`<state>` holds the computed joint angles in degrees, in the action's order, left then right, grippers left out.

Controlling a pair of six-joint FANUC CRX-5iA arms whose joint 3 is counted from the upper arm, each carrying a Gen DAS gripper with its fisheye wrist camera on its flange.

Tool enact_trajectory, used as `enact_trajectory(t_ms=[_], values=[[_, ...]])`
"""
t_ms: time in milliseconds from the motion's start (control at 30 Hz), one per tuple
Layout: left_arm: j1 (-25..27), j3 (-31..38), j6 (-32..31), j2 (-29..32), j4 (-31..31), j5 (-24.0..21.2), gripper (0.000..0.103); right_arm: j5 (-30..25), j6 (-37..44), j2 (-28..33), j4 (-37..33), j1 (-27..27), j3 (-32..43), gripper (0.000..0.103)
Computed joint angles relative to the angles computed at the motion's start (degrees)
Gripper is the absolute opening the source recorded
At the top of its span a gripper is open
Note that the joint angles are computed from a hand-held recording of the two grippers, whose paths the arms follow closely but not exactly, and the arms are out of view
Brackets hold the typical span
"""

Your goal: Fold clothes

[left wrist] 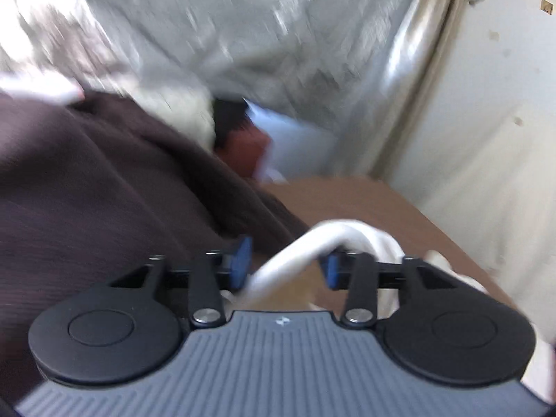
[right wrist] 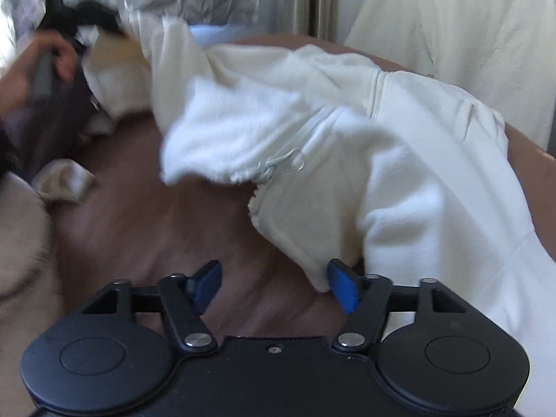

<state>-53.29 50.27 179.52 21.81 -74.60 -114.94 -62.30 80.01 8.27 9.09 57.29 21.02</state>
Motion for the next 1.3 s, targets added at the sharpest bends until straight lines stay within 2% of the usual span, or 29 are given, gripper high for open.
enact_trajectory(t_ms=[33,67,100,133,167,200,233,267,300,333,400,467,533,600,700,767,867,933,1000,1033,1067,1167,1200,1300], values=[[-1.0,0.8,-0.7,0.7,-1.2,-0.3,0.050,1.6,-3.3,1.0,4.4,0.7,-1.2,0.077],[-1.7,1.2,-0.5,1.0,-1.4,0.3,0.050,3.1,-7.8,2.4,10.7,1.4,-2.6,0.072],[-2.4,1.4,-0.1,1.2,-1.2,1.3,0.051,4.1,-12.4,4.0,17.1,1.9,-3.8,0.063],[-3.0,1.6,0.1,1.4,-0.6,2.6,0.053,4.6,-16.3,5.5,22.5,2.1,-4.4,0.058],[-3.7,2.2,-0.1,1.9,0.2,3.9,0.055,4.8,-18.1,6.5,25.0,1.9,-4.0,0.050],[-4.2,2.9,-0.6,2.4,0.8,5.0,0.055,4.6,-19.1,7.4,25.8,1.4,-2.7,0.035],[-4.7,3.4,-1.1,2.8,1.2,6.2,0.055,4.5,-20.7,7.5,23.5,0.8,-0.9,0.026],[-5.0,3.5,-1.9,2.8,1.6,7.7,0.055,3.5,-21.7,7.6,19.6,-0.2,1.9,0.013],[-5.3,3.5,-2.9,2.8,1.9,9.4,0.055,2.6,-22.5,7.3,16.3,-1.2,3.9,0.008],[-5.9,3.0,-3.5,2.6,2.2,11.6,0.055,2.3,-22.7,6.7,14.6,-1.8,4.8,0.007],[-6.8,0.6,-3.6,1.5,3.6,17.4,0.055,3.4,-20.5,4.9,16.3,-1.9,3.8,0.007],[-7.0,-1.6,-4.9,0.2,7.3,24.3,0.055,6.2,-16.9,2.7,19.3,-1.4,1.4,0.006],[-6.5,-3.1,-9.5,-0.4,13.0,30.8,0.055,7.7,-15.1,1.8,20.7,-1.4,0.9,0.006],[-5.2,-3.0,-17.4,0.2,20.0,35.5,0.055,8.4,-14.1,1.8,21.2,-2.0,1.5,0.006],[-2.4,0.2,-33.8,3.4,32.0,39.4,0.055,9.7,-13.3,1.7,21.2,-2.5,1.5,0.006],[-1.0,2.5,-41.8,5.6,36.9,41.6,0.055,11.8,-13.2,0.8,21.4,-2.8,-0.1,0.006],[-0.2,9.0,-48.6,10.6,40.0,40.6,0.055,12.6,-11.3,-0.7,16.6,-3.3,0.3,0.006],[0.0,16.9,-51.4,16.0,40.6,35.3,0.056,12.7,-9.9,-1.3,13.8,-3.8,0.9,0.006],[0.4,27.7,-53.7,22.8,41.7,28.1,0.058,13.1,-8.5,-2.0,11.8,-4.2,1.2,0.006],[0.7,30.8,-55.1,24.8,42.7,26.8,0.058,12.7,-7.9,-2.1,9.9,-4.6,2.0,0.006],[0.9,31.6,-56.5,25.5,43.8,27.4,0.059,12.2,-7.7,-2.2,7.7,-5.1,2.8,0.006],[0.5,29.1,-57.9,24.6,43.9,32.3,0.073,11.5,-9.0,-2.4,0.0,-7.6,4.8,0.006],[0.3,28.0,-56.9,24.1,43.6,34.0,0.077,11.3,-9.6,-2.5,-3.1,-8.7,5.6,0.006],[0.1,25.7,-49.9,22.9,42.4,37.5,0.078,10.4,-10.9,-2.5,-13.2,-12.3,7.5,0.006]])
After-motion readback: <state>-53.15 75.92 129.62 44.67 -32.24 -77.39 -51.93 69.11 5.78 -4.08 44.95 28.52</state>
